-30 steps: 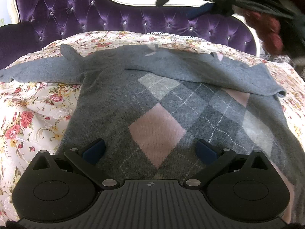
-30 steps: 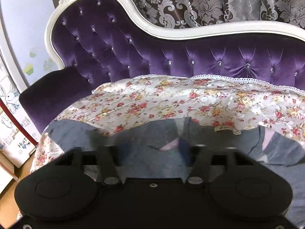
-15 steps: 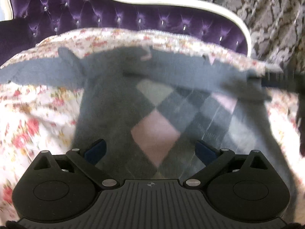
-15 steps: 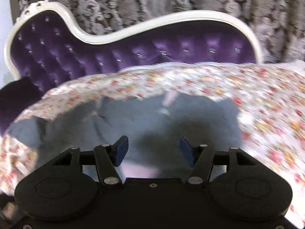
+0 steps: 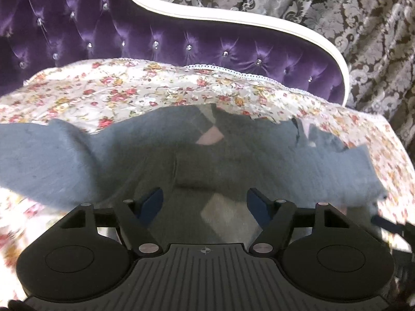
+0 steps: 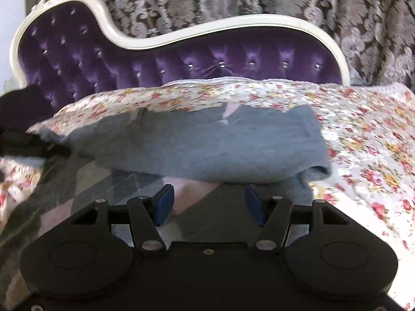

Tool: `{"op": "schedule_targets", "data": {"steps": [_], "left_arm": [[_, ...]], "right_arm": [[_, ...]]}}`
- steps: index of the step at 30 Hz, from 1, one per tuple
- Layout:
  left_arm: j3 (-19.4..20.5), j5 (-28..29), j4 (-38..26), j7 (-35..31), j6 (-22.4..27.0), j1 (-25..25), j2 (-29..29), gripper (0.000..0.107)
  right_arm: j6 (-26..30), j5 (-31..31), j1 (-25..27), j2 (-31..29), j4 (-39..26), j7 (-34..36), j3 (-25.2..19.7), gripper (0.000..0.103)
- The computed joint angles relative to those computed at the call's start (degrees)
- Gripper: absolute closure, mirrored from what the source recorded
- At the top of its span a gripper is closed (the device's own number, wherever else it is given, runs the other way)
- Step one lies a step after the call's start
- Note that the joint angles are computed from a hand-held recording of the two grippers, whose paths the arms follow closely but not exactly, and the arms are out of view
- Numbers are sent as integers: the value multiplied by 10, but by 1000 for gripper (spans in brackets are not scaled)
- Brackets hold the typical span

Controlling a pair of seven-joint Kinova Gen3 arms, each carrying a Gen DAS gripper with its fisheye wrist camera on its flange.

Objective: Fold small clothes

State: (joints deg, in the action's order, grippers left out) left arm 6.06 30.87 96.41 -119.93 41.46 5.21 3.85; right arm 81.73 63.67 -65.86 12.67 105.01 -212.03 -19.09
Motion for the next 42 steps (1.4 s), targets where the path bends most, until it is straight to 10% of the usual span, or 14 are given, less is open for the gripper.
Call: {"op": "schedule_targets", "data": {"steps": [10, 12, 14, 23, 42], "left_arm": [[20, -13, -67, 42, 21, -5, 80, 39], [25, -3, -69, 45, 14, -8, 85, 55], [24, -7, -74, 67, 9, -3, 89, 101], [23, 33, -19, 20, -95, -13, 15, 101], [10, 7, -22, 22, -78, -35, 39, 101]], "right_arm": [[-21, -1, -4, 13, 5, -12, 8, 34], [-26, -3, -2, 11, 9, -15, 8, 34], [-30, -4, 0, 11, 9, -13, 8, 34], [-25, -3, 1, -6, 14, -14, 3, 33], [27, -66, 70, -42, 22, 48, -8, 28]]}}
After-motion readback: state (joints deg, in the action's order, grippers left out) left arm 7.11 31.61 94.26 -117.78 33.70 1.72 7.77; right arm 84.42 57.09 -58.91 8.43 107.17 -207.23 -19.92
